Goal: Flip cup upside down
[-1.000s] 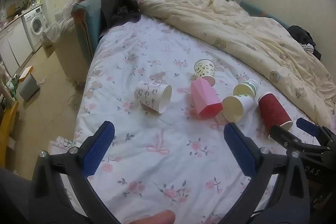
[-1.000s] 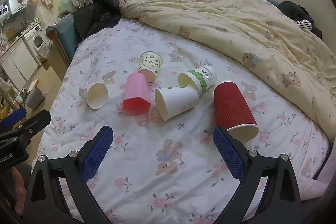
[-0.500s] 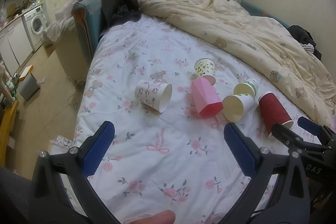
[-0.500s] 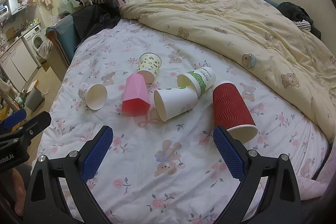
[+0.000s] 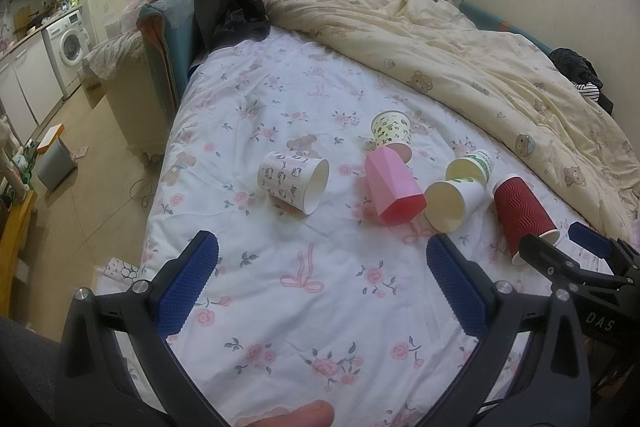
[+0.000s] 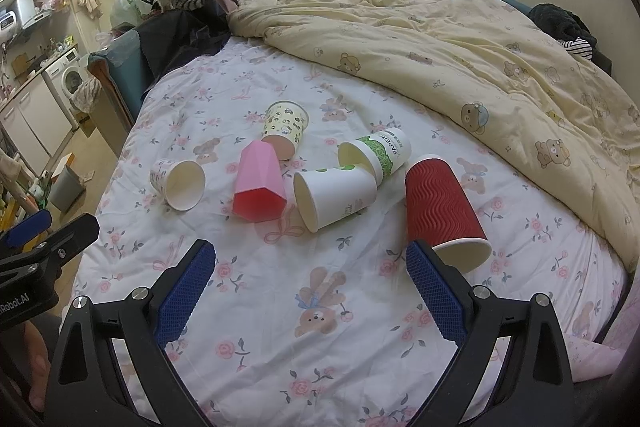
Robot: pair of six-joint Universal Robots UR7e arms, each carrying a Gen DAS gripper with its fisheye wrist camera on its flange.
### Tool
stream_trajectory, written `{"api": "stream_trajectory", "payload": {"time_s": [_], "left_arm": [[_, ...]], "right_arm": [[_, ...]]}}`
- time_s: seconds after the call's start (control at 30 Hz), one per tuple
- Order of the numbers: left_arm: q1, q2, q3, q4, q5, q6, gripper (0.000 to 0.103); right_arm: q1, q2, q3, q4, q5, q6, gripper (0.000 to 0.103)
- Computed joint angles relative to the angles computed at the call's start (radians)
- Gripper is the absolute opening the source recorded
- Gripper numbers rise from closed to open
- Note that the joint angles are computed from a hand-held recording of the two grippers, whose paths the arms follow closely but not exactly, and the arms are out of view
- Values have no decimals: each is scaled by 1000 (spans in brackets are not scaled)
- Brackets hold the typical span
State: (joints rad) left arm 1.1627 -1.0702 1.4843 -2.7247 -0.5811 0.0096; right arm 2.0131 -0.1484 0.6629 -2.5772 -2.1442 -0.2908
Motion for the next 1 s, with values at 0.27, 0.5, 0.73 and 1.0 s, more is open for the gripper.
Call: {"api": "stream_trajectory", "payload": {"time_s": [0.27,0.5,0.73,1.0], "left_arm": [[0,0,-1,0,0,0,103],[-2,-11,16,-3,2,-3,103],[-2,-13,16,1,1,-6,103],[-2,-27,31,-9,-4,3,103]], "right_arm": [[-1,-2,3,1,1,3,99],[3,-1,1,7,-2,7,99],[2,-1,0,8,-1,7,99],[3,-1,0,12,-2,9,99]]}}
